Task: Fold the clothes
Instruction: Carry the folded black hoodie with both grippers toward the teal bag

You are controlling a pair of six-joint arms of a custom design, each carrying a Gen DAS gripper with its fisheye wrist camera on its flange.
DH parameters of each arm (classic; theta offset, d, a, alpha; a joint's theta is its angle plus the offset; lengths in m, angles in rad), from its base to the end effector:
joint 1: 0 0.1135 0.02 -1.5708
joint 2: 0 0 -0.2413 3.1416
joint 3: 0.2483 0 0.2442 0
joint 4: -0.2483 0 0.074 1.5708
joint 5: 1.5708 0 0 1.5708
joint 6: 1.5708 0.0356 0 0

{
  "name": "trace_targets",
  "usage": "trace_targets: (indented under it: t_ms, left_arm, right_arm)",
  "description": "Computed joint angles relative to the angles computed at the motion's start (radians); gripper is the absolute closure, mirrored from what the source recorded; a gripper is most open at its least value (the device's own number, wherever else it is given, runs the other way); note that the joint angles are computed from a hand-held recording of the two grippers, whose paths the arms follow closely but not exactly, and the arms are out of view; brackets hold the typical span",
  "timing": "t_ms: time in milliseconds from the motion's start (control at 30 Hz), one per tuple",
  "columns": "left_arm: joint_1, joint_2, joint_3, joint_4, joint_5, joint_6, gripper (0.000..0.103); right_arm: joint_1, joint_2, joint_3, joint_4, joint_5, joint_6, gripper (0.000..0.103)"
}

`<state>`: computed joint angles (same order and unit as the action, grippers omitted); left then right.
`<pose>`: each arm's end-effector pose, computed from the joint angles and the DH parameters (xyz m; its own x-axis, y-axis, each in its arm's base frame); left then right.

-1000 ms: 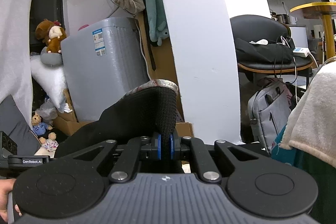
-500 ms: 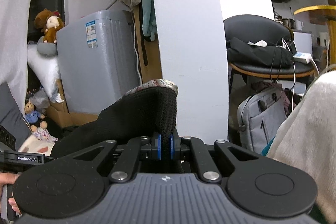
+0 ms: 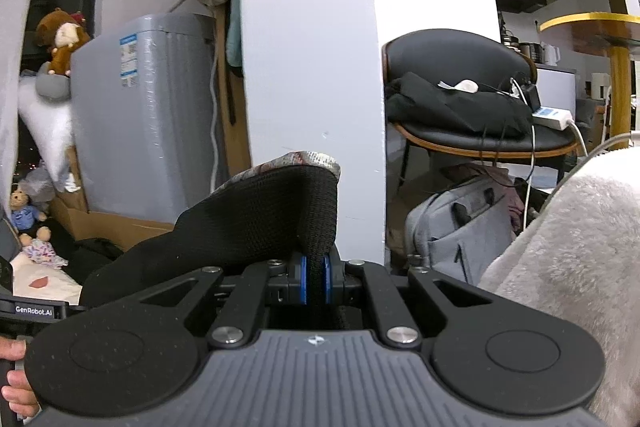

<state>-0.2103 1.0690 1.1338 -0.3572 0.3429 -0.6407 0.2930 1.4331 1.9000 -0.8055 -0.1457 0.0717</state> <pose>0.2315 -0.0616 0.3693 -0.5317 -0.4621 -0.7097 0.2415 0.7205 -0.6501 0.2611 0.0842 0.4764 -0.3471 -0.0307 -0.9373 -0.3930 0.9122 0.1157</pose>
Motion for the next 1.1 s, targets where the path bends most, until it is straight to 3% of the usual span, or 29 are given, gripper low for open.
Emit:
trace_targets:
  t_ms: [400, 767, 1100]
  left_arm:
    - [-0.04, 0.099, -0.111, 0.203, -0.045, -0.098, 0.069]
    - [-0.018, 0.244, -0.114, 0.315, -0.04, -0.096, 0.068]
    - [-0.007, 0.457, 0.008, 0.353, -0.036, -0.072, 0.068]
  right_arm:
    - [-0.029, 0.101, -0.03, 0.093, 0.028, -0.033, 0.095]
    - [-0.035, 0.206, -0.043, 0.147, 0.057, -0.049, 0.095]
    - [-0.038, 0.435, 0.133, 0.141, 0.122, -0.061, 0.094]
